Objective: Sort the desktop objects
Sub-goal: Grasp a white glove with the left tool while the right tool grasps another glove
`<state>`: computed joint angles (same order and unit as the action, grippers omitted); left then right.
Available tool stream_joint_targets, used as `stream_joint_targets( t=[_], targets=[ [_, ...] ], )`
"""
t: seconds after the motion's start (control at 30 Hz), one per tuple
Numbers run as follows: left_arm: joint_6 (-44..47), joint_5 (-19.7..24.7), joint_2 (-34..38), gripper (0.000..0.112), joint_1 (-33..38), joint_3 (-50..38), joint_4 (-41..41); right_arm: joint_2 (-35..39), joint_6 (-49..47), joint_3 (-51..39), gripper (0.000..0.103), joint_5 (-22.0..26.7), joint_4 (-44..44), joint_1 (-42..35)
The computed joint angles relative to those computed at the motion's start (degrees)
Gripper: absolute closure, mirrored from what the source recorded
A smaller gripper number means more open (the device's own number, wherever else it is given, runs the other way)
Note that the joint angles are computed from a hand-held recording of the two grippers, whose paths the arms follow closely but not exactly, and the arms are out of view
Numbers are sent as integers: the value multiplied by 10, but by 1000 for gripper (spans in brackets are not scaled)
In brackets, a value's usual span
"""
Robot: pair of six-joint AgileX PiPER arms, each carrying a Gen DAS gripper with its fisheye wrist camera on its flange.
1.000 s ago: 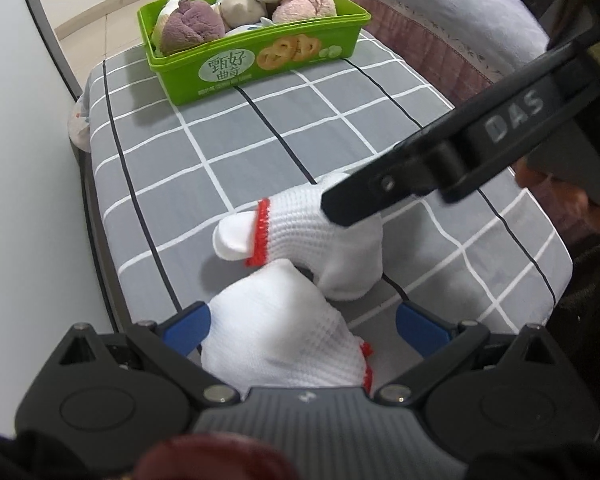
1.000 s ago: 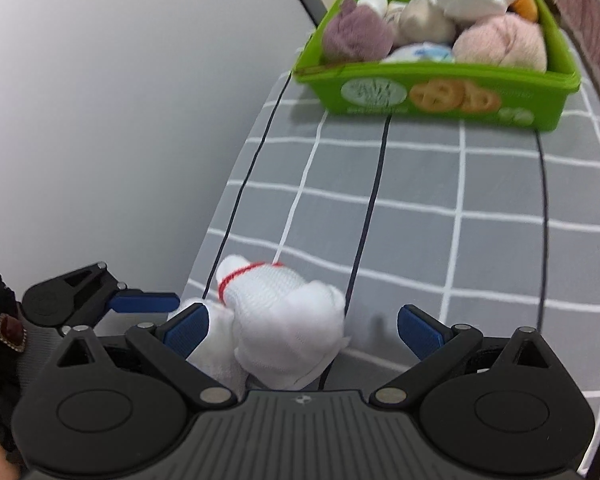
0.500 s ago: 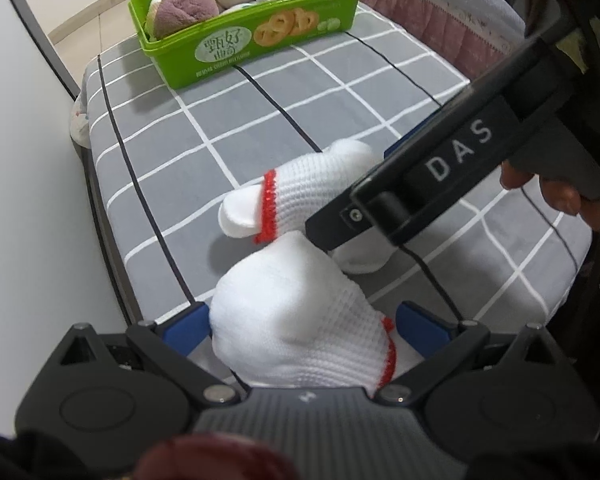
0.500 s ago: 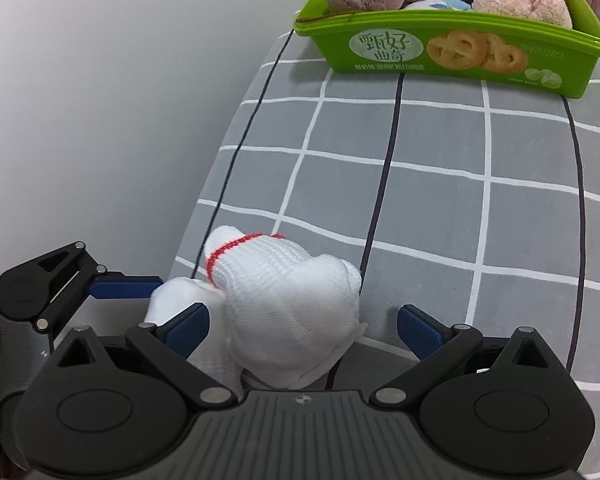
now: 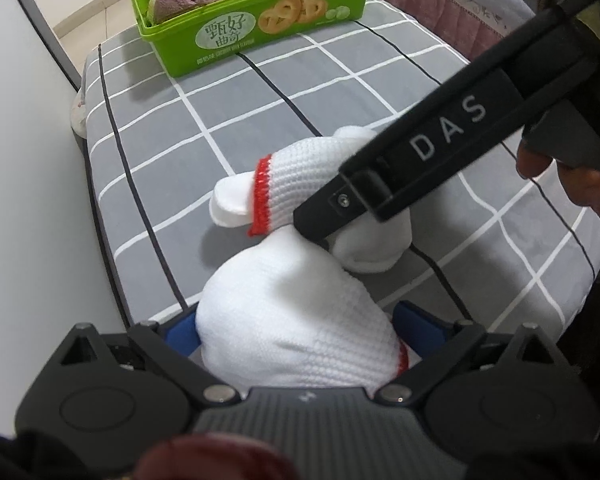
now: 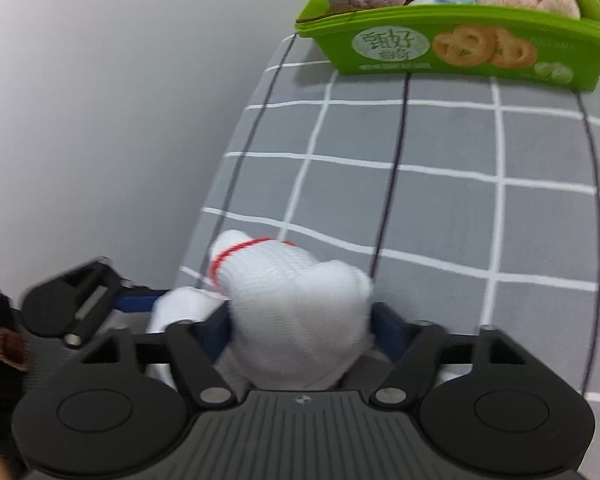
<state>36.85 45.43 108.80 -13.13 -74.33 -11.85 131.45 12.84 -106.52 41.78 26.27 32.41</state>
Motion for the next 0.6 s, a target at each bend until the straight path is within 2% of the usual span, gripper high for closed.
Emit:
stream_joint_targets(
  t=[0.13,0.4,0.6],
  targets=[
    [8,-22,-5,20,0,8,-20,-1,11,-3,36,1,-7,-3],
    [3,-27,12,23,14,-11,-76,-33,88,20,36,-8,-93,-14],
    [33,-22,26,24,33,-25,-155,-53,137,42,36,-8,-144,-36]
  ],
)
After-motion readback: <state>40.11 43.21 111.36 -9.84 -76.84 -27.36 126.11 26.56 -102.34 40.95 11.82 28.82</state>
